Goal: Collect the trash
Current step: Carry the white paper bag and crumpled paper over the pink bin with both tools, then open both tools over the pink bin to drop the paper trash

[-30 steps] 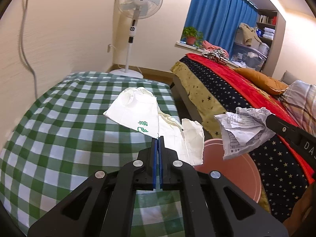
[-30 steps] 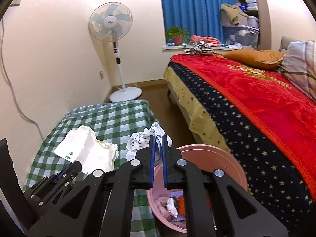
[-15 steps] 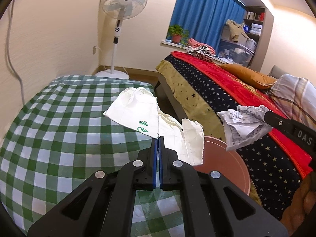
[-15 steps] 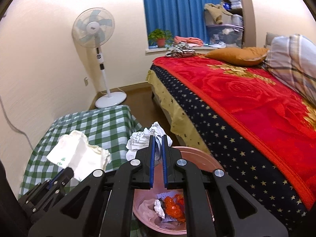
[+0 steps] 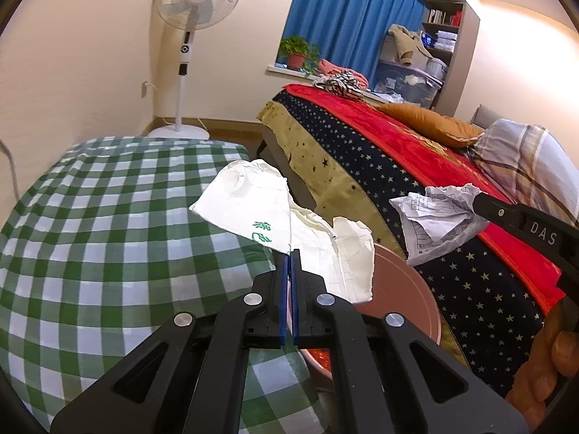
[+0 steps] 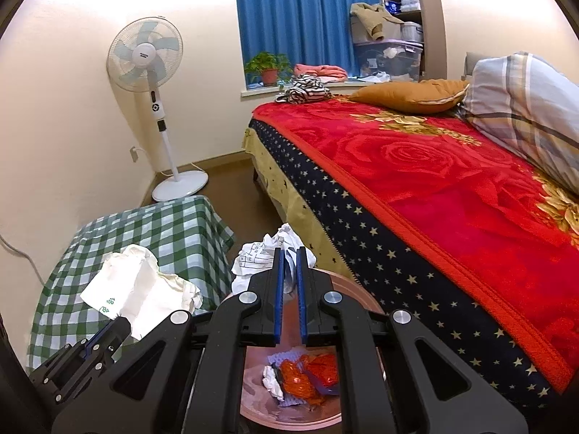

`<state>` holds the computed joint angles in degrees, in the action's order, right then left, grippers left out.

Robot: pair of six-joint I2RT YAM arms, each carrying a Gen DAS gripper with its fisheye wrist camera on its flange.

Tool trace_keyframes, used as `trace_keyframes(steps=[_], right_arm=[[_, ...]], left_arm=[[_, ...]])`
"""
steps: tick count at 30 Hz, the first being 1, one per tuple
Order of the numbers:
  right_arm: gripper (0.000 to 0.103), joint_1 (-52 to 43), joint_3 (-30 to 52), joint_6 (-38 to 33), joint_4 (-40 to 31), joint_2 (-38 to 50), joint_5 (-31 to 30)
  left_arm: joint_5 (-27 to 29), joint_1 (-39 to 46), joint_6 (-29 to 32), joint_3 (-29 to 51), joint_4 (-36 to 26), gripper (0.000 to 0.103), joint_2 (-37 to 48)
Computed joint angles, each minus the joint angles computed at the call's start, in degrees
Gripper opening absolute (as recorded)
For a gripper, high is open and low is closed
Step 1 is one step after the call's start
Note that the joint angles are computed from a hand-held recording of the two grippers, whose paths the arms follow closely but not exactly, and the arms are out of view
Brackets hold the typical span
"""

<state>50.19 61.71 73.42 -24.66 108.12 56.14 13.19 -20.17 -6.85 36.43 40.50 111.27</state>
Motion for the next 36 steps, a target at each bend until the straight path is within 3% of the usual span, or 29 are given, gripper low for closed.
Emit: trace_keyframes(steps=[11,27,33,35,36], right_arm=[[0.007,-1.6,-1.3,2.3,-2.2,0.5,-1.4],[0.007,-4.5,-3.3,1.4,1.5,1.6,-4.4],[0.007,-4.9,-2.6,1.0,1.3,2.0,-5.4],[0.011,-5.2,-2.6,1.4,1.0,2.1,-6.3],[0.014,-5.1,-2.7,1.6,0.9,2.2,-6.7]], left_arm=[[-0.8,-4.2,-0.8,3.9,-0.9,0.001,5.0],[-1.2,-6.9,-1.5,8.4,-2.4,0.001,10.6],[1.3,-6.4,-1.9,9.3,-2.6,0.002,11.8],[2.5,-6.1,-1.6,9.9,-3.4,0.005,12.2],[2.6,-6.0,-1.6,10.2,-3.9,0.019,12.3]])
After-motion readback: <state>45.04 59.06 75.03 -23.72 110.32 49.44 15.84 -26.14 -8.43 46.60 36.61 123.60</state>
